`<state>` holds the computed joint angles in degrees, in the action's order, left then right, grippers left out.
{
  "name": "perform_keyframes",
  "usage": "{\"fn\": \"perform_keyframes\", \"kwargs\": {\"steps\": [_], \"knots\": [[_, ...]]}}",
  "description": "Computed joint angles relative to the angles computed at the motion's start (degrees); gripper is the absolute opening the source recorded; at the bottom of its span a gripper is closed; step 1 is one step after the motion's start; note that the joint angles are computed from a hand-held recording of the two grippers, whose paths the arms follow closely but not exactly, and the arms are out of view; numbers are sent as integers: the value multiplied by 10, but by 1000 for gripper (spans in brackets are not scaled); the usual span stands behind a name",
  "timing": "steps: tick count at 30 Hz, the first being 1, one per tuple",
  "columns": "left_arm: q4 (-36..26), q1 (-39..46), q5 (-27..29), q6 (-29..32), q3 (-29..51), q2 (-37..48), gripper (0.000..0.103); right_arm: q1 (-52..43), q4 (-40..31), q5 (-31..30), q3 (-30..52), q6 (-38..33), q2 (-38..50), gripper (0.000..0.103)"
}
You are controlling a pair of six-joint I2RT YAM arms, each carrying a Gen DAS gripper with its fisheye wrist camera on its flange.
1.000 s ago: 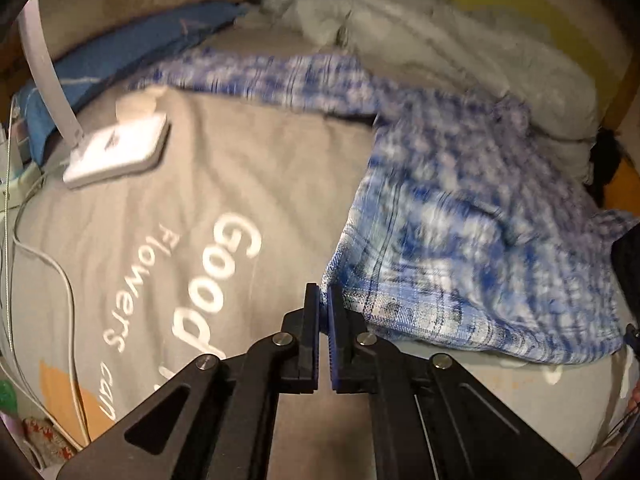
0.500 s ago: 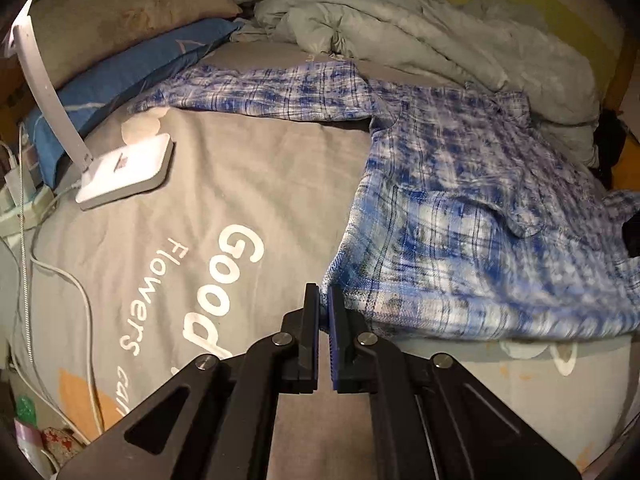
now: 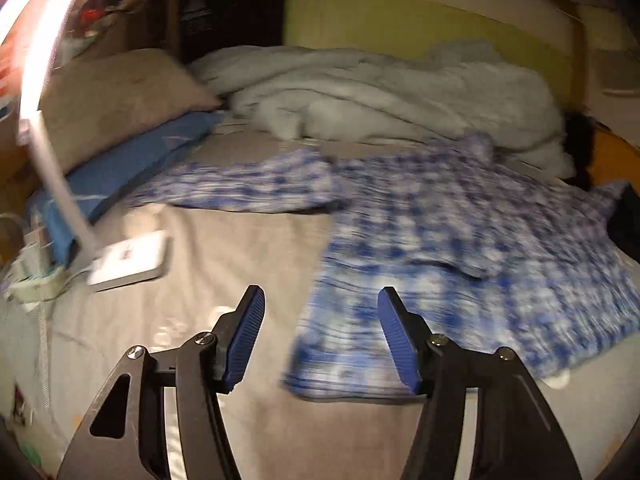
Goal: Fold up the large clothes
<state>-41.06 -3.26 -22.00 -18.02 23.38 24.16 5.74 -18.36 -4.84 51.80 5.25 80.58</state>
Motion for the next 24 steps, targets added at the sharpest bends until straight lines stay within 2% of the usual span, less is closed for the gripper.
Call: {"fn": "perform_keyframes", "kwargs": {"steps": [1, 3, 5, 6, 8, 11, 15, 17, 20, 24], "knots": [[12, 2, 36, 8, -4, 14, 58, 9, 3, -4, -6, -8, -7, 64], [42, 6, 104, 12, -11, 54, 58, 40, 1, 7, -4, -15, -10, 86], [80, -30, 113, -4, -11, 120, 56, 62, 13, 14, -7, -21, -11, 98], [103, -58, 98, -12, -3, 173, 38, 73, 23, 19, -14, -23, -14, 103], [138, -104, 87, -19, 27, 277, 16, 97, 43, 43, -24, -22, -19, 103], [175, -124, 91, -11, 76, 382, 15, 129, 78, 101, -29, -13, -7, 103], [200, -105, 138, -1, 173, 544, 16, 163, 113, 196, -44, -17, -3, 103], [222, -95, 151, -15, 202, 611, 16, 157, 83, 184, -23, -23, 17, 103], [283, -85, 146, -31, 208, 660, 15, 137, 39, 126, 4, -29, 40, 103], [305, -58, 143, -47, 222, 663, 15, 132, 36, 145, 11, -18, 53, 103]]}}
